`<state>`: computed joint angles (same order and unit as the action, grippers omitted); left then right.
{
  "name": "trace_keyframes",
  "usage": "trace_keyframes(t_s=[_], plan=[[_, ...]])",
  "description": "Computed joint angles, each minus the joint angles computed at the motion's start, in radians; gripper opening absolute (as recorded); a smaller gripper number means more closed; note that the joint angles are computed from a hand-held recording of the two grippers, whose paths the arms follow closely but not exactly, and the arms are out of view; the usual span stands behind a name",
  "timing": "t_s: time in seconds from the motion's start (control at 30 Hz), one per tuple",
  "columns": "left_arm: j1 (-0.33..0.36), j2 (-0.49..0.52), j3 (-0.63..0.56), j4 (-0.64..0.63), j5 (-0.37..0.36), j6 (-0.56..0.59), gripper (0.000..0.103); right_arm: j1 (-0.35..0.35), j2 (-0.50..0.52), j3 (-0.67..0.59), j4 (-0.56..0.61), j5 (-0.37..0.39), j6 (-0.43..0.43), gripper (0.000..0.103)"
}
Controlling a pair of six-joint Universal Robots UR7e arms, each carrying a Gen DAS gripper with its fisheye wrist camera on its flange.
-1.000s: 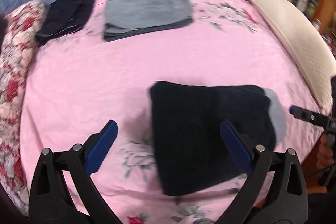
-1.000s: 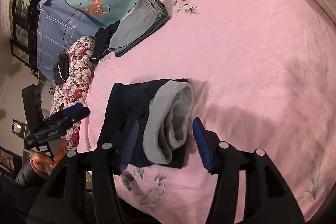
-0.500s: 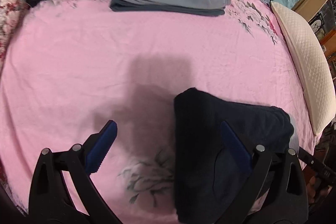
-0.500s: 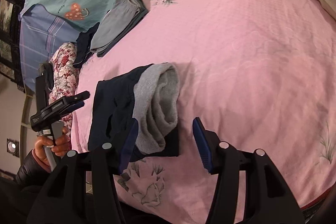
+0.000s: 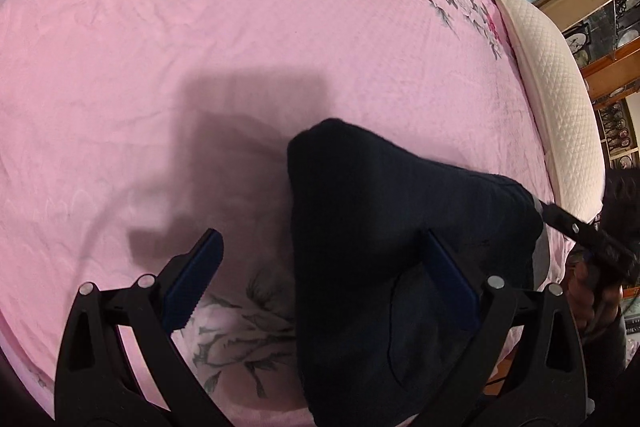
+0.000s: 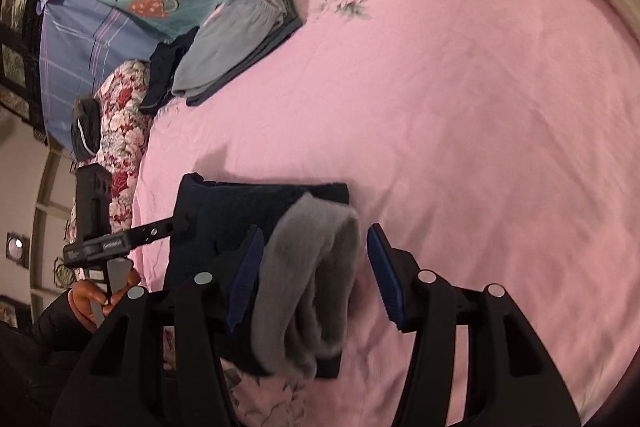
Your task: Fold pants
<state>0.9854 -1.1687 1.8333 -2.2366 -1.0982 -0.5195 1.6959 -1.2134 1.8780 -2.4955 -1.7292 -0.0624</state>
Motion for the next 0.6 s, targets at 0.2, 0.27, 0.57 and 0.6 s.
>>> trace_keyframes(t_s=[0.2, 0.27, 0.57, 0.6], plan=[[-0.043, -0.039, 0.004, 0.032, 0.026, 0.057, 0.100, -0.072, 0.088, -0.125, 0.183, 0.148, -0.023, 0.070], [-0.065, -0.038, -0.005, 0.028, 0.011, 0.107, 0.100, -0.092, 0.093, -0.132, 0.206, 0.201, -0.043, 0.070], [-0.133, 0.110, -0.018, -0.008, -0.046, 0.315, 0.099, -0.119, 0.088, -0.180, 0.355, 0.333, -0.120, 0.064], [-0.138, 0.112, -0.003, -0.029, -0.029, 0.333, 0.099, -0.118, 0.094, -0.195, 0.379, 0.317, -0.127, 0.064]])
